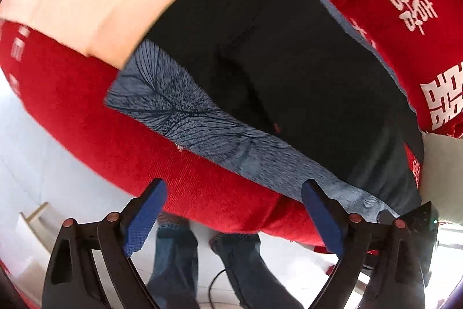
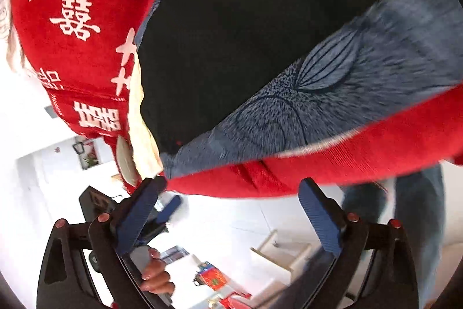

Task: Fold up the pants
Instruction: 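Grasp the patterned waistband edge with the left gripper while the right gripper grasps the other waistband corner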

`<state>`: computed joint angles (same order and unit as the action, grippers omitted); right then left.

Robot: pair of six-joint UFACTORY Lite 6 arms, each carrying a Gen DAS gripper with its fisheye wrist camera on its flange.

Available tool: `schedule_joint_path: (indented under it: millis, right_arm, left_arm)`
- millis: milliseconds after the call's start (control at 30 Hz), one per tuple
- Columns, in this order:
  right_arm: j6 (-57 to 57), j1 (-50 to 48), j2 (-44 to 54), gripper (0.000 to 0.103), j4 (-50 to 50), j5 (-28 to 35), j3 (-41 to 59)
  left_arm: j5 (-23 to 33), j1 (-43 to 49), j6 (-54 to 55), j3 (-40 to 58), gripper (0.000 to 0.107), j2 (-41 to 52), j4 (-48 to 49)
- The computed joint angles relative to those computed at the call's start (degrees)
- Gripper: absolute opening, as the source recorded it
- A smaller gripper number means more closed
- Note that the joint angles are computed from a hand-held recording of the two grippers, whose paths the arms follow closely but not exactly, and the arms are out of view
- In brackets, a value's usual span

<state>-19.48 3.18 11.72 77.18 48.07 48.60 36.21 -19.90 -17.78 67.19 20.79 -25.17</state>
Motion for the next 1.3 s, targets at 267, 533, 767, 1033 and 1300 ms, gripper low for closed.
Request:
schedule_joint_path:
  millis: [267, 533, 767, 1033, 1300]
  right_arm:
    - [-25.3, 1.8, 4.3, 0.092, 25.3, 1.9, -7.1]
    - [-32.1, 4.1, 8.9, 0.075, 37.5, 3.0, -6.0]
    - [-29.4, 3.5, 9.7, 0.018, 38.3, 6.1, -0.9]
    - [-22.3, 2.6, 9.1, 0.018, 28.4, 4.8, 6.1]
    - [-21.7, -0.7, 6.3, 0.046, 25.2, 0.5, 1.0]
  left_arm:
    - [-4.6, 2.7, 18.4, -1.2, 0.095, 4.5, -17.7]
    - [-3.1, 3.8, 25.2, 1.8, 0.095, 7.6, -25.3]
    - [-1.4, 5.0, 28.6, 4.5, 0.096, 9.7, -31.6]
    - [-3.3, 6.7, 23.6, 12.3, 0.053, 15.3, -35.5]
    - [0.8, 8.1, 28.2, 17.0, 0.028, 16.6, -33.6]
